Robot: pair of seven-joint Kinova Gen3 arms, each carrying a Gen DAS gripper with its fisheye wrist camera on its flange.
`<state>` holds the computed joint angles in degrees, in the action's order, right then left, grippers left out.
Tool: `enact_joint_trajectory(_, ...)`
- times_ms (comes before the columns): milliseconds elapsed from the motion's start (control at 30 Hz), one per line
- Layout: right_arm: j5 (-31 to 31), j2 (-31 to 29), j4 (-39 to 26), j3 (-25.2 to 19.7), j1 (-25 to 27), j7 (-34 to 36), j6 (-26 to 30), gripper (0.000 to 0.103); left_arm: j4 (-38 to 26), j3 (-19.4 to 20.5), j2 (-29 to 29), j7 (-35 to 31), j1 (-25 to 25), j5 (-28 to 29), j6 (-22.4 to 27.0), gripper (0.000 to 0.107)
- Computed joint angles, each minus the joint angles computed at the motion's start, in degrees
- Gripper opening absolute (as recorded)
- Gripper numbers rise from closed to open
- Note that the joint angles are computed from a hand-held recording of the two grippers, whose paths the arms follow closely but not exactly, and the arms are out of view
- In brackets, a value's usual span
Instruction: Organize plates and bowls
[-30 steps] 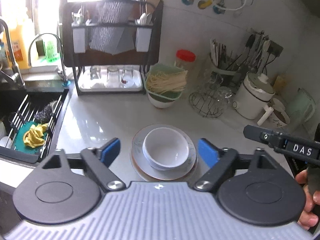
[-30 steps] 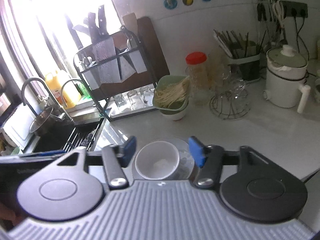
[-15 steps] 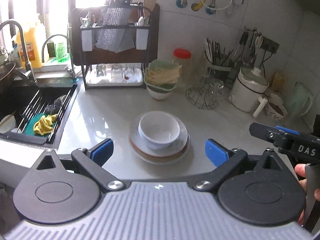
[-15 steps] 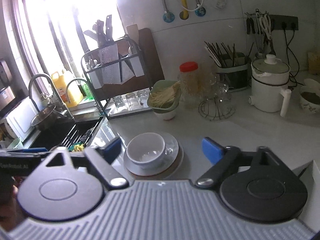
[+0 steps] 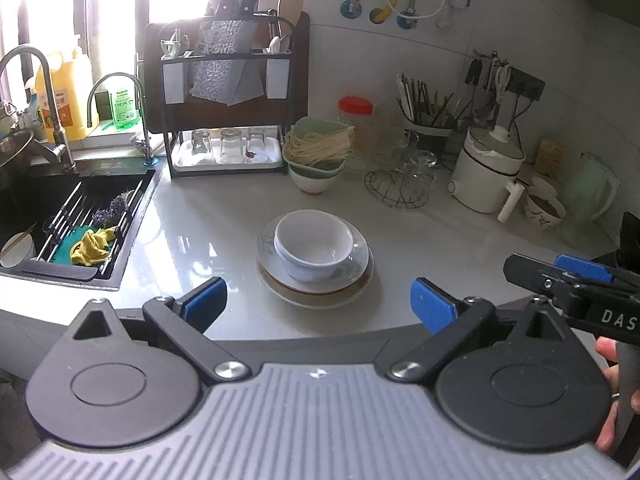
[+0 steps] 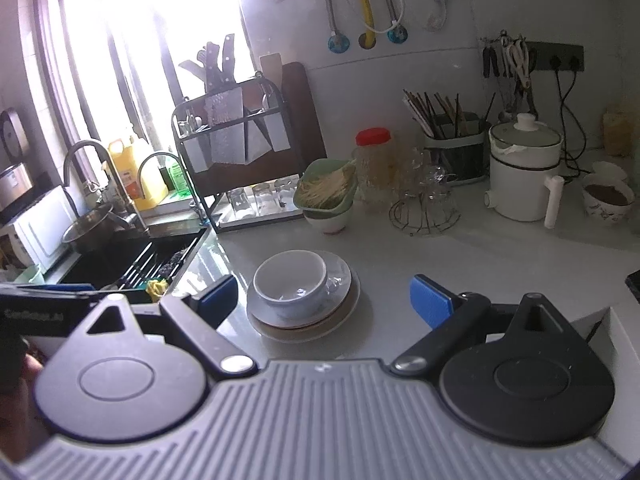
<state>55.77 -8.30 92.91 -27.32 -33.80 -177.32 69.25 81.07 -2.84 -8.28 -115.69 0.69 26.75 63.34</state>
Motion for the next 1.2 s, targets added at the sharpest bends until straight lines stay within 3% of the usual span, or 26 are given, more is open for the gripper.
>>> enact_joint_trajectory(367,3.7,0.9,4.0,-3.4,-4.8,-8.8,5.0,0.094,7.5,-2.0,-4.9,-3.1,1.0,0.0,-2.5,0.100)
enact_joint_trajectory(700,5.1,1.2,4.2,-3.0,-8.3,-10.5,8.2,0.094,9.1,-3.1,-6.7,-3.1,1.5,-0.8,-2.6,0.100)
enact_joint_trajectory(1200,5.5,1.1,3.7,-3.1,-9.2,-10.0,10.2,0.094,8.7,-3.3,-6.8,-2.9,1.9,-0.4,-2.1,0.100)
